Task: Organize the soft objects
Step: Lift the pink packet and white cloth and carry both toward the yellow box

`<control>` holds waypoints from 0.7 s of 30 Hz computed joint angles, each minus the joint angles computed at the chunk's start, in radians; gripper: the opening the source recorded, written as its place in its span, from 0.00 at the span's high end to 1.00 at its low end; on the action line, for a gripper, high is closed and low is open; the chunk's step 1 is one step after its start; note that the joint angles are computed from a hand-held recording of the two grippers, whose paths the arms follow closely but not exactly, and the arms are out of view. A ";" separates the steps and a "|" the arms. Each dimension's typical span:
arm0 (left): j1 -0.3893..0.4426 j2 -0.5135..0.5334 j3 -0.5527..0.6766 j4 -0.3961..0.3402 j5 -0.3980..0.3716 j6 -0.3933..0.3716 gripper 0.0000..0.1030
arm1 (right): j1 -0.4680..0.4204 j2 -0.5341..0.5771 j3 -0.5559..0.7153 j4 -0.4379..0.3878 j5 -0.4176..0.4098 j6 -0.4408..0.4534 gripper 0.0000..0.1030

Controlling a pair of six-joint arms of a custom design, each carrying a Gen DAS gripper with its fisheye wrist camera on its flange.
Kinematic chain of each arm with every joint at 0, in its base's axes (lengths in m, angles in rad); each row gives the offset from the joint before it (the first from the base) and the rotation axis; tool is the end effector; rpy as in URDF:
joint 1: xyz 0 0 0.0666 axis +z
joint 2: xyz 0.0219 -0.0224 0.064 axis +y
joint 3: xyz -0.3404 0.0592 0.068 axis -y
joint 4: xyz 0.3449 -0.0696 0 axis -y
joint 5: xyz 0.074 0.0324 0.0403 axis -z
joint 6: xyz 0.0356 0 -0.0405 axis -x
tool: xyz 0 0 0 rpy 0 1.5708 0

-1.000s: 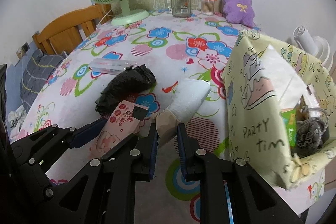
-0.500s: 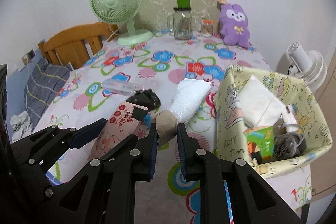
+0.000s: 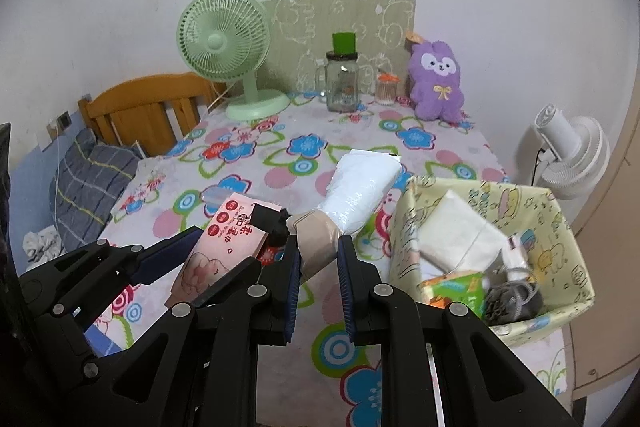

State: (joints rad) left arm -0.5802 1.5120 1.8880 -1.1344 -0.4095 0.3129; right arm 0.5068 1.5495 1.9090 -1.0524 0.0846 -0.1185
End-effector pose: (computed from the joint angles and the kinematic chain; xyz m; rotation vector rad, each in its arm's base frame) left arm 0.3989 -0.2450 0.5276 0.1004 2.2513 0.0035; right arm 0.4297 0.2347 0.5236 -0.3939 2.2373 0.2365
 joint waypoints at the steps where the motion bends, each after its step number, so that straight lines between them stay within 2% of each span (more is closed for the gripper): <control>1: -0.003 0.006 0.012 -0.004 -0.003 -0.001 0.62 | -0.003 0.000 0.005 -0.001 -0.001 0.001 0.79; 21: -0.060 0.201 0.306 -0.076 -0.014 -0.022 0.62 | -0.127 -0.006 0.048 -0.006 -0.037 0.052 0.79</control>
